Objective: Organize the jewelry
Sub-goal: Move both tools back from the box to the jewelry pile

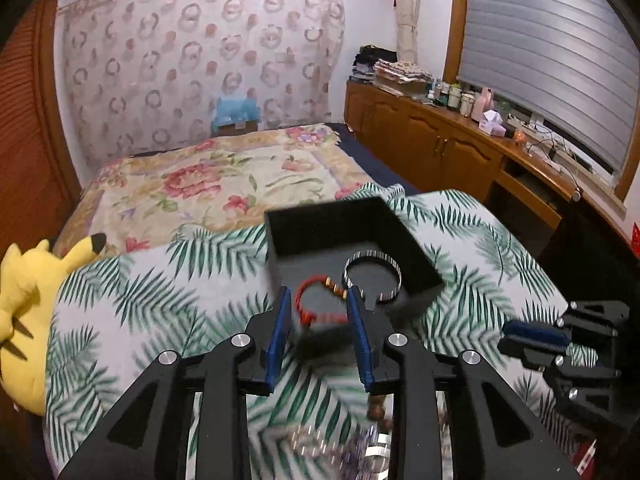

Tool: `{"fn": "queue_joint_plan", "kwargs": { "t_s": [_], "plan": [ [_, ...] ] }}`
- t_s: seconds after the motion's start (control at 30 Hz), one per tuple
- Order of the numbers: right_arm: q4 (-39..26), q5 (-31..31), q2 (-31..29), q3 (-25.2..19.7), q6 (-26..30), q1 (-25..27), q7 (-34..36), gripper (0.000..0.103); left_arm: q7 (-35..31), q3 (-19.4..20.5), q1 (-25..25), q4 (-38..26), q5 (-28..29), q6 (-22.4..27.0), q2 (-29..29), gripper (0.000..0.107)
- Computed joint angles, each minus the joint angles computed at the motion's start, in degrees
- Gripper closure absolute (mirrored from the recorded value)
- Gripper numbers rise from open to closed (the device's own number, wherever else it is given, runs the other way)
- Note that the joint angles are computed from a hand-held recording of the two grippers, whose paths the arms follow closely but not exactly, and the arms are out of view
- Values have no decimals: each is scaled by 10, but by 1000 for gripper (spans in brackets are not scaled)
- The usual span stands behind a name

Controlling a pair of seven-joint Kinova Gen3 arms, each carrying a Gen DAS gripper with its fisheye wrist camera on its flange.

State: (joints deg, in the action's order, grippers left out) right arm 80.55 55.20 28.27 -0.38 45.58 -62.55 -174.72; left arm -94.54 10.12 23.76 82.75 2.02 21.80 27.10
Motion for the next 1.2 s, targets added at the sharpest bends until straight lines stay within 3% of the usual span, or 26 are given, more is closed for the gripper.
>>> {"fn": "queue_joint_plan", "kwargs": {
  "t_s": [0.4, 0.53, 0.6, 0.8, 0.97, 1.2],
  "plan": [
    [7, 4, 9, -14, 21, -39, -29, 85, -65, 65, -82, 155, 72, -65, -74, 73],
    [9, -2, 11, -17, 28, -47, -34, 85, -98, 106, -124, 197, 118, -78, -86, 71],
    [5, -9, 15, -20, 35, -51, -29, 85, -109, 113, -130, 218, 128, -87, -92, 63],
    [3, -22, 21, -19, 35, -55, -24, 84, -85, 56, -65, 231, 90, -85, -95, 61],
    [5, -20, 21, -15, 34, -59, -26, 84, -31, -10, 10, 211, 21, -64, -80, 60],
    [0, -25, 21, -17, 38, -60, -21, 83, 8, -28, 40, 187, -35, -50, -64, 60]
  ]
}}
